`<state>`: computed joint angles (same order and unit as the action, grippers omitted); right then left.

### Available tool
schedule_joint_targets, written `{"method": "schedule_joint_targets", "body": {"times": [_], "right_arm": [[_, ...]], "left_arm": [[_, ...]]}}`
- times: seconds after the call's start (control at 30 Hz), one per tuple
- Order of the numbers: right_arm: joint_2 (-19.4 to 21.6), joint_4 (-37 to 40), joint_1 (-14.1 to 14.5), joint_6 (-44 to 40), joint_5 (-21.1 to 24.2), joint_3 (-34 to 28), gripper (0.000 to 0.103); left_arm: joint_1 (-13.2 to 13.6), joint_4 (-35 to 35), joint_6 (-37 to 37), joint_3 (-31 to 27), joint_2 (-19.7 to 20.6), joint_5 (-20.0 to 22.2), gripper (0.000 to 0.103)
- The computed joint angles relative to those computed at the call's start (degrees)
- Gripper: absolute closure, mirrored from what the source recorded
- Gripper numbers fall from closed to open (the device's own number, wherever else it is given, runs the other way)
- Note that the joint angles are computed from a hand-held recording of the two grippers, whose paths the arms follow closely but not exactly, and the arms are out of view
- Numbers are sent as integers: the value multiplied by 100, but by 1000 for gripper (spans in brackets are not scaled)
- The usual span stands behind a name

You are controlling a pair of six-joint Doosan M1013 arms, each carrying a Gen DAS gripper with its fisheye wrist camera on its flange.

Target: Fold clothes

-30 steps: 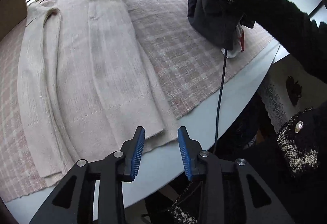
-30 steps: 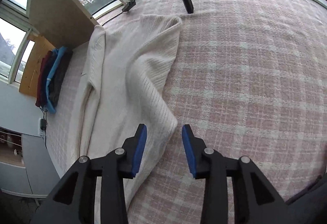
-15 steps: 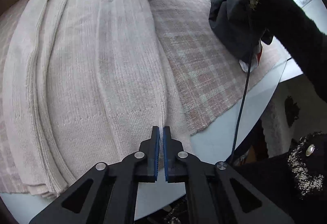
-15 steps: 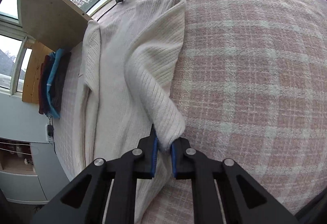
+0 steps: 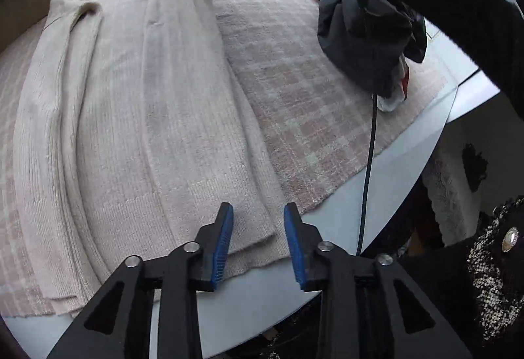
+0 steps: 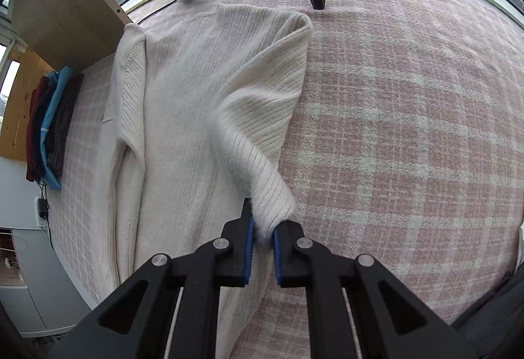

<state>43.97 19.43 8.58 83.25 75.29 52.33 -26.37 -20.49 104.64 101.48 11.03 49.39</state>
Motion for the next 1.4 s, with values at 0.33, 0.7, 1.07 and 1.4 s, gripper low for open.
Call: {"method": "schedule_joint_targets", "body": {"times": [0.33, 0.7, 1.07, 1.4], "right_arm": [[-10, 199, -105, 184, -75, 178, 92], [49, -306, 362, 393, 122, -529, 93], [1123, -780, 1215, -190, 1225, -2284, 93], [79, 1105, 382, -535, 470, -927, 75]], "left_arm": [[-215, 817, -200, 131, -52, -286, 91], [1332, -3540, 754, 930, -469, -155, 97], [1509, -2744, -382, 1165, -547, -476, 96], [1709, -503, -1079, 392, -919, 18, 89]]}}
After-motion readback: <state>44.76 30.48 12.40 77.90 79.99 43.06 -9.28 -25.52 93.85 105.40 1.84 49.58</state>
